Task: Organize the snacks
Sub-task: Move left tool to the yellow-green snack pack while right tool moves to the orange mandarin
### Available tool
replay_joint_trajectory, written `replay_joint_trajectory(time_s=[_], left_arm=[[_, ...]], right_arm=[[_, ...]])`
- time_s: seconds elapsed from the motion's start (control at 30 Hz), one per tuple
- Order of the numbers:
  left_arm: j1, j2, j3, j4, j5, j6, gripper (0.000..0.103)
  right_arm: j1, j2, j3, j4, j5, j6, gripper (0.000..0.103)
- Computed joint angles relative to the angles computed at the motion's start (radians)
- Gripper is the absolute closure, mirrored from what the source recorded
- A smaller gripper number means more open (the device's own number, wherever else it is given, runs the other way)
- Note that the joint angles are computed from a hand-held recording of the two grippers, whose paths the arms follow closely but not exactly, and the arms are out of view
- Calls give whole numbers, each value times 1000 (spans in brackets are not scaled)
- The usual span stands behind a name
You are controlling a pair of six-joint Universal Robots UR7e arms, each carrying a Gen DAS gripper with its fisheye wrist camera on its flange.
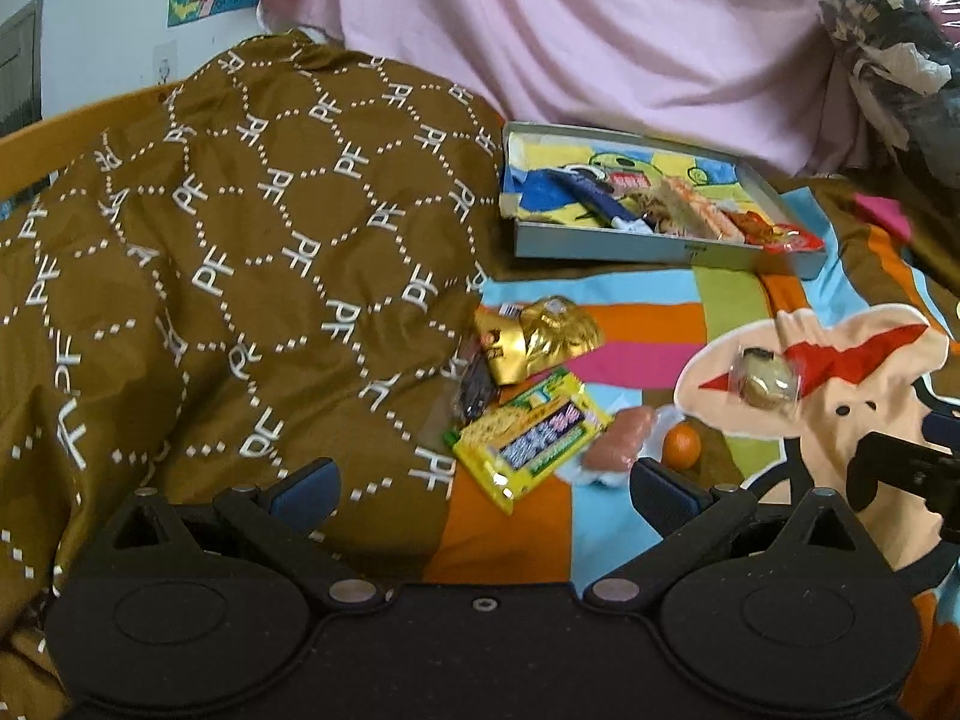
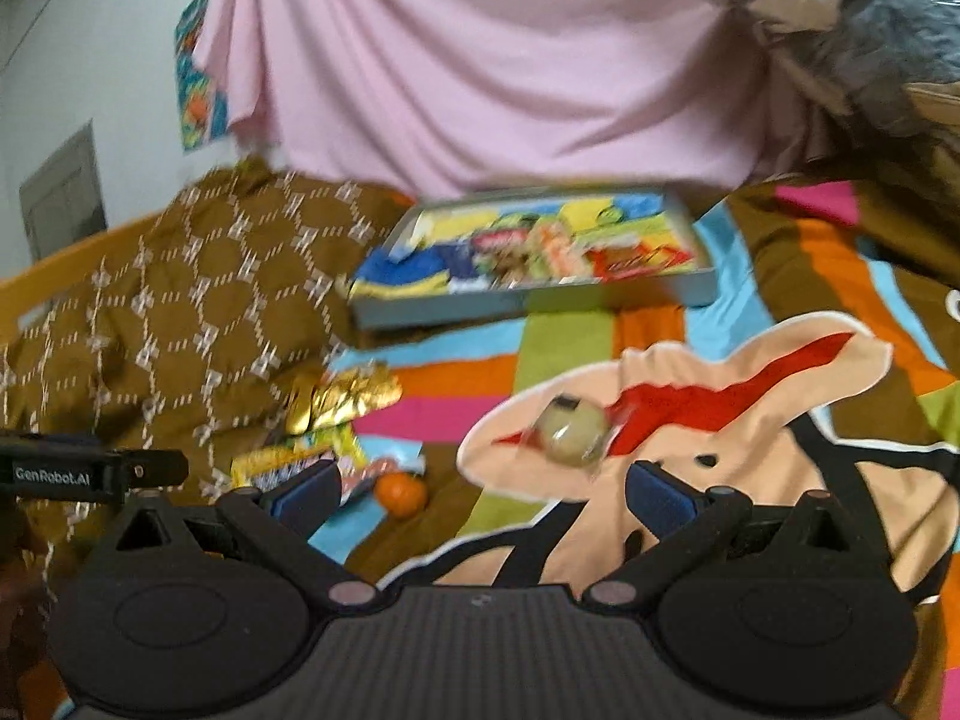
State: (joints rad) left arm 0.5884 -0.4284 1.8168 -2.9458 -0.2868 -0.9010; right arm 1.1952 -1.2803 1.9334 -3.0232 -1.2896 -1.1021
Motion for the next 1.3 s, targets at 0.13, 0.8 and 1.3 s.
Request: replay_joint_trajectory(time_s=[0.13, 0.8, 1.3], left_arm=[[10, -1, 21, -52, -19, 69, 1], [77, 104, -84, -434, 35, 693, 1], [133, 142, -216, -261, -77, 951, 1]], right_arm=[[14, 15, -3, 14, -51, -18, 0], [70, 136, -66, 19, -179, -212, 0], [79, 240, -188, 62, -165, -368, 0]])
